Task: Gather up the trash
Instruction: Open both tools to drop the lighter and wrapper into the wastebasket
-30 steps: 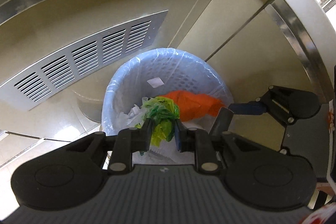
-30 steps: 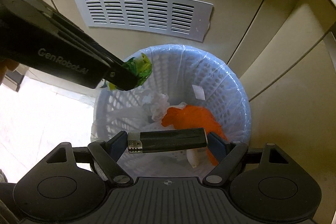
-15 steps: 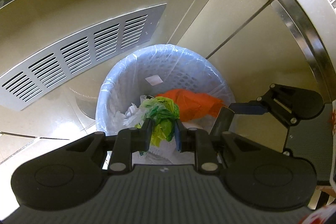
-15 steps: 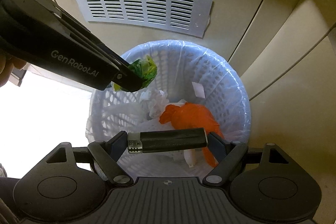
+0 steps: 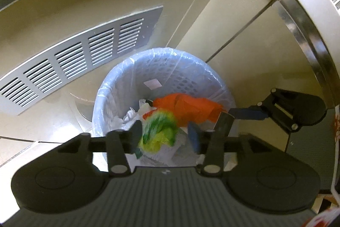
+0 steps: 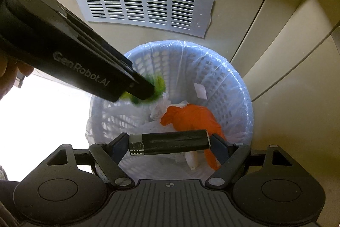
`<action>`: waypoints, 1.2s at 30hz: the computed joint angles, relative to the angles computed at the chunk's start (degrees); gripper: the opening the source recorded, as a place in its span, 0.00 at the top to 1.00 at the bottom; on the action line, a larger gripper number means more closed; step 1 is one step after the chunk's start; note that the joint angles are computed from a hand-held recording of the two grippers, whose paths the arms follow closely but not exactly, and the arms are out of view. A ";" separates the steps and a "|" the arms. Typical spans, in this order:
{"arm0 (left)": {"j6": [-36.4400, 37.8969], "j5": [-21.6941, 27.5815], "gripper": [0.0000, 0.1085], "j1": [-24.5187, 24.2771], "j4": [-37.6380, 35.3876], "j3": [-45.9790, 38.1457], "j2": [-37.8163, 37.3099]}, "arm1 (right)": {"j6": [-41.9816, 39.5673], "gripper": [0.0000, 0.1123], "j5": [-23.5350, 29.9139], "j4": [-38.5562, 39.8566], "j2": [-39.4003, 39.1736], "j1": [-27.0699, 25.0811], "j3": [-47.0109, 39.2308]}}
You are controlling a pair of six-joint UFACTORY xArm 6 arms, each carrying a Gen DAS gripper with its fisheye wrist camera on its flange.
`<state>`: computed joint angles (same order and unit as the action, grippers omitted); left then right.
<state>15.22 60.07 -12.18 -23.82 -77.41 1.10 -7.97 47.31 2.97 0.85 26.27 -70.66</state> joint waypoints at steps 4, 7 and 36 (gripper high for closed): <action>-0.32 -0.05 0.59 0.28 -0.02 0.17 -0.45 | 0.17 0.27 -0.14 -0.05 -0.18 0.02 0.20; -0.44 -0.01 0.59 0.60 0.26 0.53 -1.16 | 0.46 0.27 -0.36 -0.18 -0.42 0.13 0.52; -0.76 0.14 0.59 4.32 2.82 3.38 -6.46 | 3.15 0.19 -3.91 0.46 -1.98 0.86 1.53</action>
